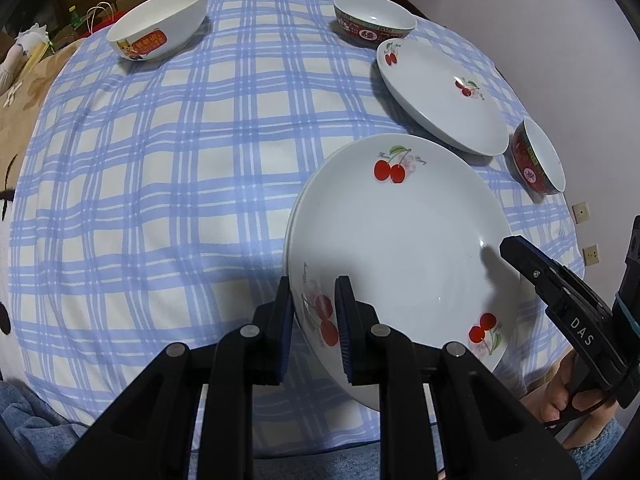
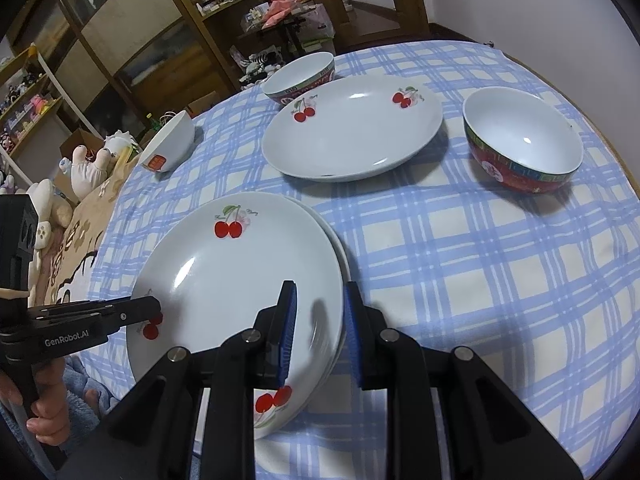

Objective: Organize plates and bowls
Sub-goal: 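Lower the held cherry plate onto the first plate with both grippers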

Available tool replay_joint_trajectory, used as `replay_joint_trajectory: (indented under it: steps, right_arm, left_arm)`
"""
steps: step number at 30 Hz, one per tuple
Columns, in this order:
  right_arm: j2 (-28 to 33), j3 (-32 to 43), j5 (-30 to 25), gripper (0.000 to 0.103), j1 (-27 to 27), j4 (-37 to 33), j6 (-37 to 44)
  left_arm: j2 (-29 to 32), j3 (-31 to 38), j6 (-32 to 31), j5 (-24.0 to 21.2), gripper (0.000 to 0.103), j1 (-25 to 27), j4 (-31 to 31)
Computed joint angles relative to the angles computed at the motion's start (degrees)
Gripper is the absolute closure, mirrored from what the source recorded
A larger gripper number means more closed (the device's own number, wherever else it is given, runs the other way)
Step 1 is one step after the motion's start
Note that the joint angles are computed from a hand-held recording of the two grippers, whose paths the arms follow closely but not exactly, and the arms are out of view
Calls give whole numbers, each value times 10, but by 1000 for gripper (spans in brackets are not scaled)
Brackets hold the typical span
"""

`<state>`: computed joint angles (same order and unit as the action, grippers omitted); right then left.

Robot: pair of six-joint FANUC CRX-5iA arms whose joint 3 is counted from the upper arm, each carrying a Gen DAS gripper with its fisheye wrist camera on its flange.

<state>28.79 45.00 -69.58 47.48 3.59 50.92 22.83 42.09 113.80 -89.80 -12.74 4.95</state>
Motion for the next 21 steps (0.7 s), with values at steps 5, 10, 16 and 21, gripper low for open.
replay_joint_trajectory:
  steps: [5,10,16,21]
  right_arm:
    - [1,1,-2,78,0,-3,4]
    - [7,11,-9,78,-1,-7,5]
    - [11,15,-16,78,0,-7,6]
    - [12,16,-17,78,0,-8,5]
  left_arm:
    - [5,2,2,-8,84,2,2]
    - [9,6,4,-14,84,3,2]
    - [25,30,3,-35,84,-4,-12]
    - [27,29,4,-38,84,-2,-9]
